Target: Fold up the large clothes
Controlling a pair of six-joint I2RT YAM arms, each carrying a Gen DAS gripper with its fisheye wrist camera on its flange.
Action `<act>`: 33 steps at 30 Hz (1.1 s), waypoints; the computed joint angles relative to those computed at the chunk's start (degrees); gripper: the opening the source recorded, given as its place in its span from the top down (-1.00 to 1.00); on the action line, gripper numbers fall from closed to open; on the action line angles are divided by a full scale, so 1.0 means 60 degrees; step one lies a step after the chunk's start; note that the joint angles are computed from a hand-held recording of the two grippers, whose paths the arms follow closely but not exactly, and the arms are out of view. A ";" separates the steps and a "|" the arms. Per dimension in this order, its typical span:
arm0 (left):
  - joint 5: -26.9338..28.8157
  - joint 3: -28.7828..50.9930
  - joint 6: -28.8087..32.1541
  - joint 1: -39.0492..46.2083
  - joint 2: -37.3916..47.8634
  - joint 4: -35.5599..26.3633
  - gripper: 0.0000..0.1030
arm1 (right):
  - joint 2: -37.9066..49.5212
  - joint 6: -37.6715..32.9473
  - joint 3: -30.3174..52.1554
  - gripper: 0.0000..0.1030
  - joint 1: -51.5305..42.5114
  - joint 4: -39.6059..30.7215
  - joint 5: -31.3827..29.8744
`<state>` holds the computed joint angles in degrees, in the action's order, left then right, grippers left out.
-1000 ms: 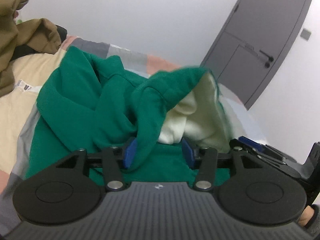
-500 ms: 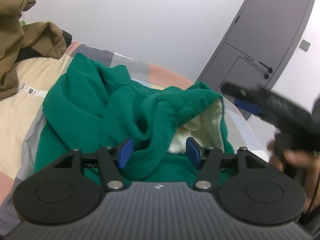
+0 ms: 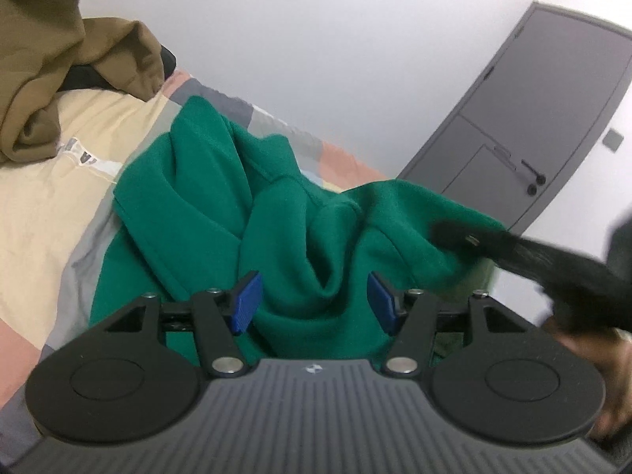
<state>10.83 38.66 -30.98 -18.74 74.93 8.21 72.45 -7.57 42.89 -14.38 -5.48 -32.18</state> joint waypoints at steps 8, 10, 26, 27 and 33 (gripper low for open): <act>0.0054 -0.0240 -0.0193 -0.0090 -0.0715 -0.0017 -0.25 | -0.3565 -0.3215 -0.1580 0.64 -0.1850 -0.3972 -0.2005; -0.0024 -0.0282 -0.0097 -0.0276 -0.0822 -0.0115 -0.25 | -0.3943 -0.4457 -0.2131 0.64 -0.2114 -0.4782 -0.1772; -0.1072 0.0032 0.0770 -0.1963 0.0231 -0.0243 -0.22 | -0.3233 -0.8035 -0.1697 -0.01 -0.5286 -0.7559 -0.3576; -0.1225 0.0081 0.0786 -0.2022 0.0355 -0.0230 -0.22 | -0.3127 -0.7682 -0.1606 -0.01 -0.5270 -0.7275 -0.3678; -0.1893 0.0214 0.0288 -0.1707 0.0997 0.0203 -0.22 | -0.1683 -0.3814 -0.1441 -0.01 -0.4023 -0.3103 -0.2776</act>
<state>-0.53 39.94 -29.25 -28.98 80.91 9.43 62.36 -30.46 34.24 -38.52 -24.10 -48.84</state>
